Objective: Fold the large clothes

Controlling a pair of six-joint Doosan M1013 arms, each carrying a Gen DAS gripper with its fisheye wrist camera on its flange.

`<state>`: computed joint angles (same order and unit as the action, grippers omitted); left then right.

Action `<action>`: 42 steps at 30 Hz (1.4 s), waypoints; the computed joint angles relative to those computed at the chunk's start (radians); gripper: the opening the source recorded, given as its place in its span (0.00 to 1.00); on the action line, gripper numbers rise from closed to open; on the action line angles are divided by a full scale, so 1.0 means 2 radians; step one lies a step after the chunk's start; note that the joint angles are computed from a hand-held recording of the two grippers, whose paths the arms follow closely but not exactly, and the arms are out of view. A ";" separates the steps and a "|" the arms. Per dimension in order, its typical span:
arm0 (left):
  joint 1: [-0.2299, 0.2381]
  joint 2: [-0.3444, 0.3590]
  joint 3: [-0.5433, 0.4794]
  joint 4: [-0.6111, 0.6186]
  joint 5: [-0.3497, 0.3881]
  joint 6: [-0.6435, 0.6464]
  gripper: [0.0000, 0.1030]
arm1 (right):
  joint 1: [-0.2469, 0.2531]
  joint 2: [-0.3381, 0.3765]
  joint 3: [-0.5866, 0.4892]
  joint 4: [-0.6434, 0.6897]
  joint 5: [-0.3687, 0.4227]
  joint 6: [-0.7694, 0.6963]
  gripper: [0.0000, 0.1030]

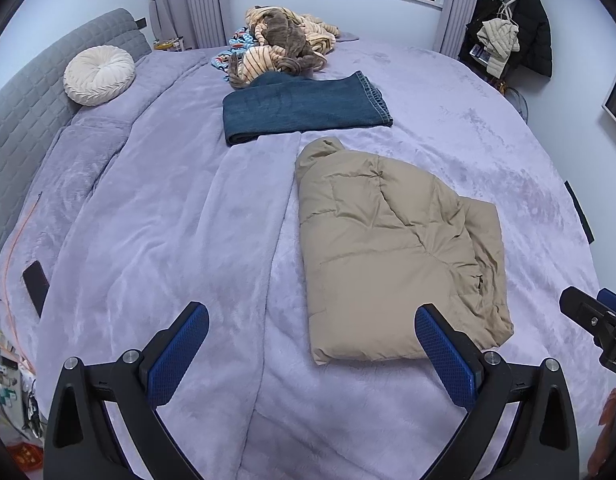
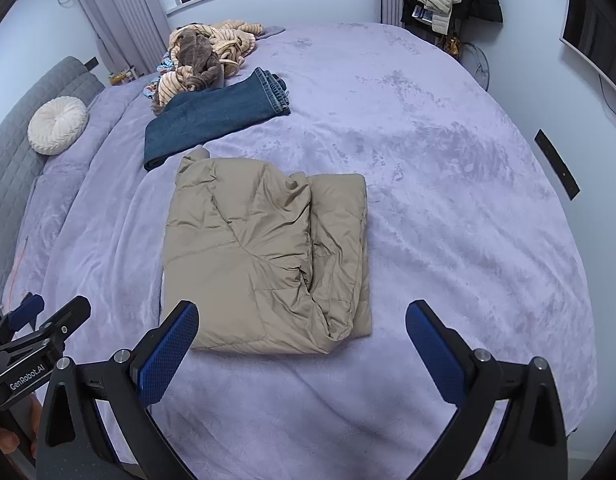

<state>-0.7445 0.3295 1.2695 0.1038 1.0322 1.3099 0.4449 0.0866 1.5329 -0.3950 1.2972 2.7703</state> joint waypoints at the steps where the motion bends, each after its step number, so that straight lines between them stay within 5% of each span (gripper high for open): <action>1: 0.000 0.000 0.000 -0.001 -0.001 0.001 1.00 | 0.000 0.000 -0.001 0.000 0.001 0.000 1.00; 42: -0.001 -0.001 0.002 0.009 0.005 -0.005 1.00 | 0.002 0.000 -0.001 -0.001 0.000 0.002 1.00</action>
<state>-0.7456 0.3279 1.2730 0.1208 1.0421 1.2999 0.4489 0.0870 1.5318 -0.3978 1.2973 2.7743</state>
